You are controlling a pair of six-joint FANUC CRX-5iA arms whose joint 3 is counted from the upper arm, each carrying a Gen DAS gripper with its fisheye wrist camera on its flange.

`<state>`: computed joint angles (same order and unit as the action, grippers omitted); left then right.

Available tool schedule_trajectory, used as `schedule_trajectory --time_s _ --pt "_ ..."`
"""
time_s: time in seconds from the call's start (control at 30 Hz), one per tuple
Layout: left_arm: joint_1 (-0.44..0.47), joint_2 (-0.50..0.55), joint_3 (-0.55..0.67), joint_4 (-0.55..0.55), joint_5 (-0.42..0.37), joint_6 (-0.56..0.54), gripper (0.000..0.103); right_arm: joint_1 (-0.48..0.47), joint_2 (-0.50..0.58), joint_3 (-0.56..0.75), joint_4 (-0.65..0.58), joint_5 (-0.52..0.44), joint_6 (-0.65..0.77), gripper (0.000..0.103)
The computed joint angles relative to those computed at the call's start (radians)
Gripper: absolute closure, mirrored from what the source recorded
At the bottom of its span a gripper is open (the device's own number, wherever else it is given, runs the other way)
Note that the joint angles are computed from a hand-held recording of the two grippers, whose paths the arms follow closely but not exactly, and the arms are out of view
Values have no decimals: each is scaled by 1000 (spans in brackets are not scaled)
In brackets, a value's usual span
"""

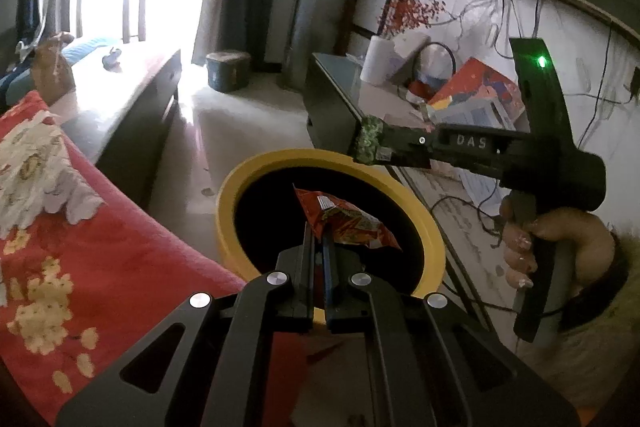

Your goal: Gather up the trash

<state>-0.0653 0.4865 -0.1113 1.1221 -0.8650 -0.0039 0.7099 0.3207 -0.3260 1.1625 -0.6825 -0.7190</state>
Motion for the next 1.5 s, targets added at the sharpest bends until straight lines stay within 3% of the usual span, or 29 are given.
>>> schedule_trajectory --time_s 0.23,0.3,0.43,0.5,0.63,0.8,0.97,1.13,1.5 --pt "-24 42 45 -57 -12 51 99 -6 -4 -10 -9 15 -15 72" --pt "-26 58 64 -72 -24 71 93 -6 -4 -14 -9 15 -24 71" --pt "-27 71 81 -86 -28 95 61 -4 -7 -13 -19 12 -15 60" --pt "-26 71 81 -84 -25 98 55 1 -9 -13 -21 -4 -14 59" --pt "-19 58 69 -69 -12 90 27 18 -20 -14 -27 -34 -8 48" --pt "-2 33 51 -39 -1 74 10 60 -30 -1 -32 -113 32 35" --pt "23 -6 16 13 16 43 7 114 -35 26 -30 -213 79 19" --pt "54 -51 -24 73 38 17 7 156 -36 45 -7 -258 103 11" --pt "130 -148 -121 192 130 -39 7 222 27 145 24 -300 186 11"
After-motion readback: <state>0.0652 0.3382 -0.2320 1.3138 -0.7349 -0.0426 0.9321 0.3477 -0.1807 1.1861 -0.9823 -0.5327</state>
